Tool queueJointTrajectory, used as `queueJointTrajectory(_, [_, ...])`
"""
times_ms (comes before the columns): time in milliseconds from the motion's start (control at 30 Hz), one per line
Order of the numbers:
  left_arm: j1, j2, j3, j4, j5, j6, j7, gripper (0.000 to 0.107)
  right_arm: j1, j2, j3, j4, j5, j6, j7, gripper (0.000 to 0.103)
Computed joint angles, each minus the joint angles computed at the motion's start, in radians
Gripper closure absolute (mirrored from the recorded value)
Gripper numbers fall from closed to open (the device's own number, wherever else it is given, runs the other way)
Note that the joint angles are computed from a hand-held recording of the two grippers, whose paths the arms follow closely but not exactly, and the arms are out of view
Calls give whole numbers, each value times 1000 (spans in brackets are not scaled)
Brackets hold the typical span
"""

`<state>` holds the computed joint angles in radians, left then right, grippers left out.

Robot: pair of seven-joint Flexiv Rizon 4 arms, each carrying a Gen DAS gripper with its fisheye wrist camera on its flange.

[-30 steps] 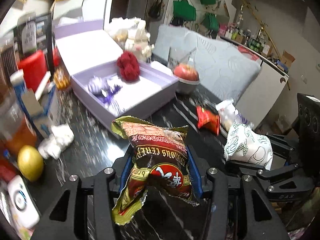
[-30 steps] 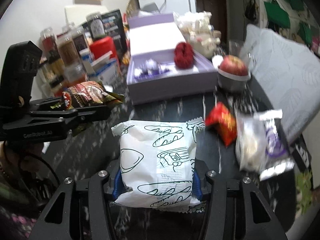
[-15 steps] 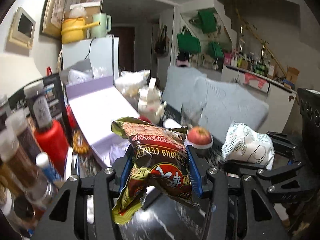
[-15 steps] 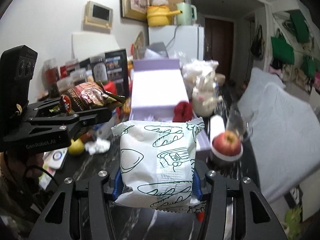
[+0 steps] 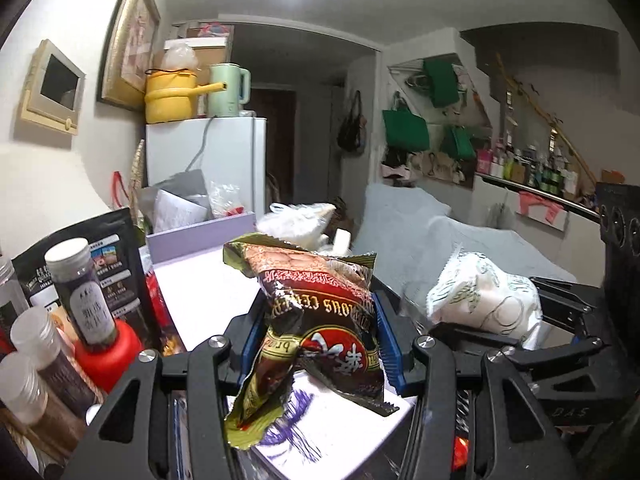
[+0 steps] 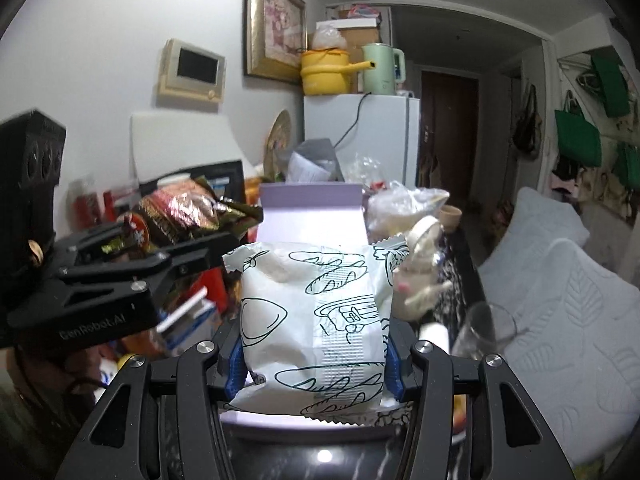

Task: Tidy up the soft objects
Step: 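Carry the cereal packet and bread bag with both grippers over the lavender box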

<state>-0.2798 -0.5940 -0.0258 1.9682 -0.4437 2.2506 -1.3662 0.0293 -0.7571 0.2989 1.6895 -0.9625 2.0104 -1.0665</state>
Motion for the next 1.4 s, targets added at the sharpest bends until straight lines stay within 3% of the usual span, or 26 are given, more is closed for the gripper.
queueJointTrajectory(133, [-8, -45, 21, -56, -70, 11, 14, 58, 0, -52, 24, -85, -11, -35, 11, 51])
queueJointTrajectory(233, [-14, -73, 31, -91, -118, 10, 27, 58, -37, -112, 102, -159, -49, -89, 15, 51])
queueJointTrajectory(433, [-61, -131, 72, -162, -262, -34, 135, 58, -36, -195, 175, -255, -6, -174, -54, 51])
queueJointTrajectory(633, [-87, -188, 91, -232, -355, -123, 220, 58, -74, -305, 326, -346, 21, -317, -161, 51])
queueJointTrajectory(800, [-157, -247, 163, -310, -486, -232, 299, 58, -63, -355, 367, -412, 85, -419, -232, 50])
queueJointTrajectory(933, [-195, -285, 235, -354, -516, -352, 284, 58, -45, -373, 361, -449, 135, -464, -274, 51])
queueJointTrajectory(1067, [-289, -348, 401, -402, -548, -493, 227, 58, -30, -387, 367, -480, 186, -516, -320, 51])
queueJointTrajectory(1233, [-353, -424, 569, -453, -504, -674, 102, 58, 4, -387, 340, -508, 245, -562, -355, 50])
queueJointTrajectory(1400, [-324, -447, 579, -487, -439, -784, 30, 58, 38, -382, 300, -525, 300, -593, -386, 50])
